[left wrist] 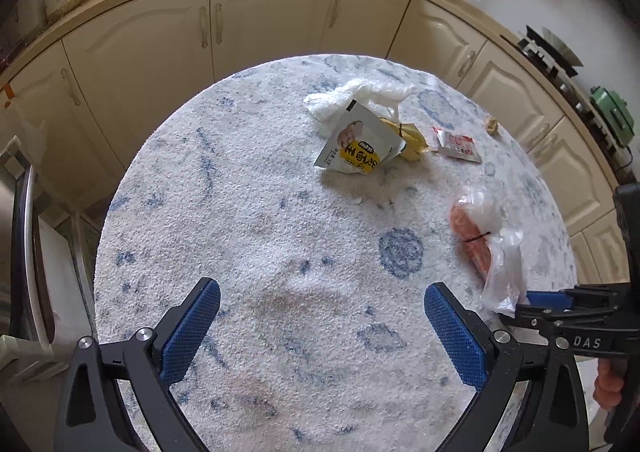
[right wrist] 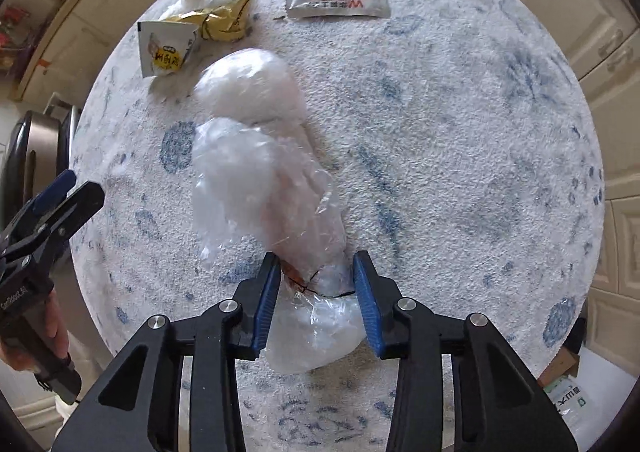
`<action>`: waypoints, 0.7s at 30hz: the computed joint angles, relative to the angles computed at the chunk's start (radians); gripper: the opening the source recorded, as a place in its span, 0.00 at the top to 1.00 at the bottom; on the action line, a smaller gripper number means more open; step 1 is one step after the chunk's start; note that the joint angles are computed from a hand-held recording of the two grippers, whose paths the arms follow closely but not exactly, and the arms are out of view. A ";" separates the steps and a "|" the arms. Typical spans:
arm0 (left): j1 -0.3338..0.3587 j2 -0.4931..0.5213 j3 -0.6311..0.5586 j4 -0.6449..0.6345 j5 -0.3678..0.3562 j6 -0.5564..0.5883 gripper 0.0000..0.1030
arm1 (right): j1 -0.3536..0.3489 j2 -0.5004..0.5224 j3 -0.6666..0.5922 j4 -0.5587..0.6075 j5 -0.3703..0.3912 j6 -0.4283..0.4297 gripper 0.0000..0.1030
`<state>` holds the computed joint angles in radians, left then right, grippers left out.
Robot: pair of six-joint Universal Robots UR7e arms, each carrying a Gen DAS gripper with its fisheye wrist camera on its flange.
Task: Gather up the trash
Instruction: 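Lift the plastic bag up off the table with the right tool, then grasp the white-and-yellow snack pouch with the left tool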
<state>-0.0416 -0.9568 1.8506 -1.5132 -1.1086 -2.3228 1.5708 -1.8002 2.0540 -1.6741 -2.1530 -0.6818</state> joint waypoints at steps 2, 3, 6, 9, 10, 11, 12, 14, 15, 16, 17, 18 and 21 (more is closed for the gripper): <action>0.001 -0.001 0.000 -0.009 -0.003 0.006 0.02 | -0.004 0.007 -0.005 -0.025 0.015 0.014 0.54; 0.004 -0.002 0.000 -0.015 -0.003 0.013 0.02 | 0.004 0.004 0.011 -0.063 0.008 0.013 0.50; 0.022 -0.008 0.009 -0.029 0.007 0.030 0.02 | 0.042 -0.002 0.078 -0.203 -0.021 -0.047 0.39; 0.048 -0.018 0.026 -0.050 0.016 0.049 0.02 | 0.072 -0.037 0.170 -0.367 -0.027 -0.163 0.34; 0.058 -0.020 0.033 -0.061 0.019 0.055 0.02 | 0.073 -0.046 0.186 -0.394 -0.013 -0.192 0.36; 0.066 -0.023 0.037 -0.068 0.022 0.061 0.02 | 0.076 -0.056 0.200 -0.407 0.008 -0.215 0.43; 0.075 -0.024 0.041 -0.077 0.025 0.071 0.02 | 0.070 -0.063 0.197 -0.387 0.037 -0.231 0.51; 0.094 -0.027 0.044 -0.093 0.034 0.097 0.02 | 0.071 -0.076 0.203 -0.382 0.052 -0.244 0.70; 0.105 -0.027 0.045 -0.098 0.041 0.111 0.02 | 0.069 -0.078 0.204 -0.386 0.052 -0.255 0.71; 0.118 -0.026 0.043 -0.099 0.048 0.126 0.02 | 0.066 -0.077 0.197 -0.372 0.058 -0.245 0.72; 0.129 -0.027 0.043 -0.099 0.055 0.135 0.02 | 0.062 -0.070 0.184 -0.350 0.067 -0.221 0.72; 0.140 -0.027 0.044 -0.101 0.063 0.143 0.02 | 0.055 -0.059 0.167 -0.336 0.074 -0.204 0.72; 0.173 -0.034 0.057 -0.132 0.084 0.176 0.02 | 0.043 -0.023 0.135 -0.361 0.080 -0.186 0.72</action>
